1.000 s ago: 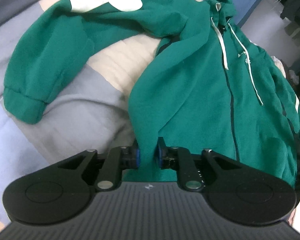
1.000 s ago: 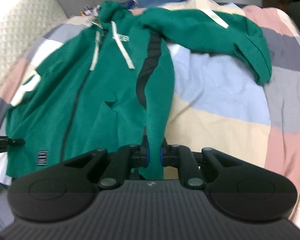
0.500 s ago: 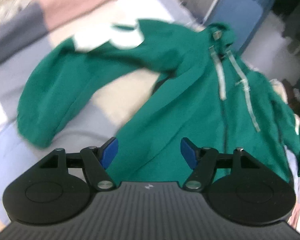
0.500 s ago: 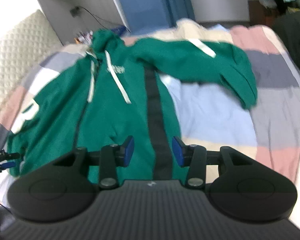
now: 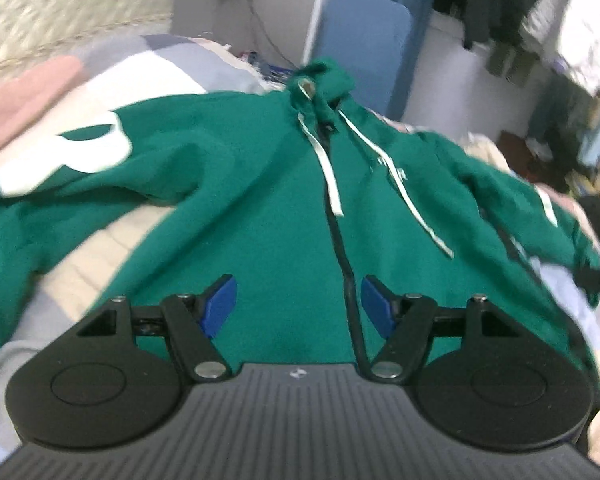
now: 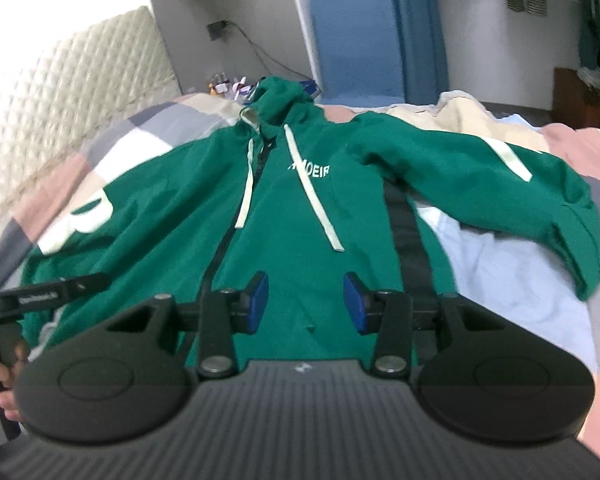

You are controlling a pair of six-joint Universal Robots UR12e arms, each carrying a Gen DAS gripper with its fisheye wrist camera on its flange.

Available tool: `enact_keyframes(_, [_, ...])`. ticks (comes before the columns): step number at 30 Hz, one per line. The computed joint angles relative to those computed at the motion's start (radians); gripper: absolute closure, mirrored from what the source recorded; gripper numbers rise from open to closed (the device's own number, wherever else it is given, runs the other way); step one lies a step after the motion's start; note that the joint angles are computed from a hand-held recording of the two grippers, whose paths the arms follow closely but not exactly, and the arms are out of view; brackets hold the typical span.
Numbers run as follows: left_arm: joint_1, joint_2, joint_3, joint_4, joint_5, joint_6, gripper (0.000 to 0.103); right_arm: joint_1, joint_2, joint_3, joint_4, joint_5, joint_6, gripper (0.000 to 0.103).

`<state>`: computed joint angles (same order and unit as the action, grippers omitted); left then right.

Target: Fold large clothes

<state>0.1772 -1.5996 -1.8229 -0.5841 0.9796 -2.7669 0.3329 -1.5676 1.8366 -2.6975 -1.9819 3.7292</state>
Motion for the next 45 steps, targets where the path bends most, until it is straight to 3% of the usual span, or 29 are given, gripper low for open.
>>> enact_keyframes(5, [-0.019,-0.039,-0.019,0.069,0.006,0.049,0.030,-0.019,0.043,0.009,-0.030,0.021,-0.028,0.059])
enact_keyframes(8, [-0.024,-0.057,-0.024,0.091,0.001,0.036,0.030,-0.032,0.064,0.011,-0.030,0.032,-0.054,0.059])
enact_keyframes(12, [-0.036,-0.076,-0.028,0.116,0.018,0.044,0.030,-0.044,0.081,-0.002,0.036,0.043,-0.027,0.059])
enact_keyframes(17, [-0.051,-0.104,-0.003,0.032,0.061,0.049,0.030,-0.065,0.099,-0.020,0.155,0.105,-0.012,0.060])
enact_keyframes(19, [-0.059,-0.117,0.015,-0.030,0.096,0.050,0.030,-0.067,0.107,-0.021,0.165,0.111,-0.029,0.060])
enact_keyframes(23, [-0.064,-0.126,0.020,-0.030,0.107,0.049,0.029,-0.070,0.104,-0.024,0.158,0.120,-0.034,0.060])
enact_keyframes(25, [-0.059,-0.129,0.024,-0.037,0.098,0.037,0.029,-0.076,0.090,-0.013,0.127,0.128,-0.016,0.034])
enact_keyframes(26, [-0.057,-0.130,0.025,-0.040,0.093,0.031,0.029,-0.077,0.082,-0.003,0.097,0.121,-0.005,0.028])
enact_keyframes(27, [-0.055,-0.129,0.027,-0.046,0.089,0.028,0.029,-0.077,0.074,0.005,0.069,0.102,0.007,0.022])
enact_keyframes(31, [-0.049,-0.125,0.026,-0.049,0.076,0.003,0.029,-0.085,0.037,0.039,-0.011,0.025,0.059,0.023])
enact_keyframes(32, [-0.049,-0.124,0.025,-0.045,0.075,-0.002,0.029,-0.083,0.028,0.045,-0.013,-0.026,0.079,0.023])
enact_keyframes(36, [-0.051,-0.122,0.022,-0.037,0.078,-0.017,0.029,-0.068,0.003,0.064,0.061,-0.286,0.138,0.023])
enact_keyframes(39, [-0.055,-0.119,0.014,-0.007,0.090,-0.011,0.029,-0.077,-0.013,0.077,0.177,-0.419,0.212,0.023])
enact_keyframes(43, [-0.058,-0.110,0.002,0.009,0.097,0.004,0.029,-0.110,-0.037,0.098,0.270,-0.439,0.290,0.023])
enact_keyframes(45, [-0.057,-0.107,-0.001,0.009,0.089,0.011,0.029,-0.123,-0.034,0.105,0.256,-0.421,0.263,0.023])
